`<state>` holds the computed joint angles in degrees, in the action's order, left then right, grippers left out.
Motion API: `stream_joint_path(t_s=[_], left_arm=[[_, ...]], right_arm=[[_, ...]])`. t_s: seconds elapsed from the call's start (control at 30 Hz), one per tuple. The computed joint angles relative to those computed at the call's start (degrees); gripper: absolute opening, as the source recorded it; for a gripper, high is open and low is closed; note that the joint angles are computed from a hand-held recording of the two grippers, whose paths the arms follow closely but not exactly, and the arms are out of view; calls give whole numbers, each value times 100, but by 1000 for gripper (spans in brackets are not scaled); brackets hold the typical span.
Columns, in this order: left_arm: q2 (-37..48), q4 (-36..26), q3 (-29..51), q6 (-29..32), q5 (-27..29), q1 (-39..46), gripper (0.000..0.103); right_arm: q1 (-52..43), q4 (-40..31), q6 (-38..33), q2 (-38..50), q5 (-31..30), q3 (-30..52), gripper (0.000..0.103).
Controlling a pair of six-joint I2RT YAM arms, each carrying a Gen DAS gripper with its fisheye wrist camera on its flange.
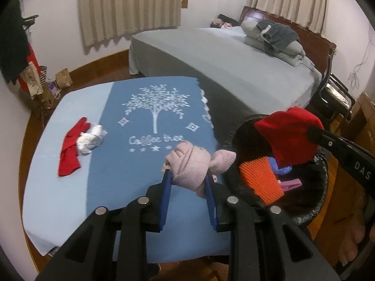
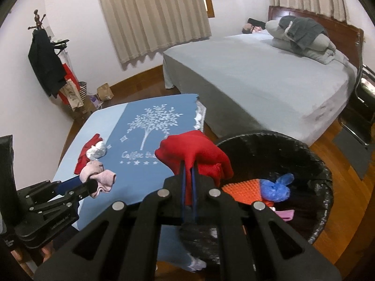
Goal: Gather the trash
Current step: 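Carry the pink sock and red cloth over the black bin and release both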
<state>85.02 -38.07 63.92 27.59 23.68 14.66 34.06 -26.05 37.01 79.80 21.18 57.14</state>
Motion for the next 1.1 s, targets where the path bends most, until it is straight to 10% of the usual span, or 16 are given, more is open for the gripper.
stream_joint_path(t_s=[0.77,0.93,0.97,1.1], left_arm=[[136,908,-685,-1492,-824,-2573,29],[454,1126,-703,-1505,-908,-2852,64],[479,1188,-756,-1495,-955,-2854,65],[546,1186,-833,-1344,-931,-2692,65]], right_arm=[[-2088,485,-863,-686,-789,-1586,4],[-2516,655,-930,-516,-1016,-1729,21],[-2543,682,-899,-514,-1034,-1769,34],[-2493,761,-729,-623,-974,-2026,36]])
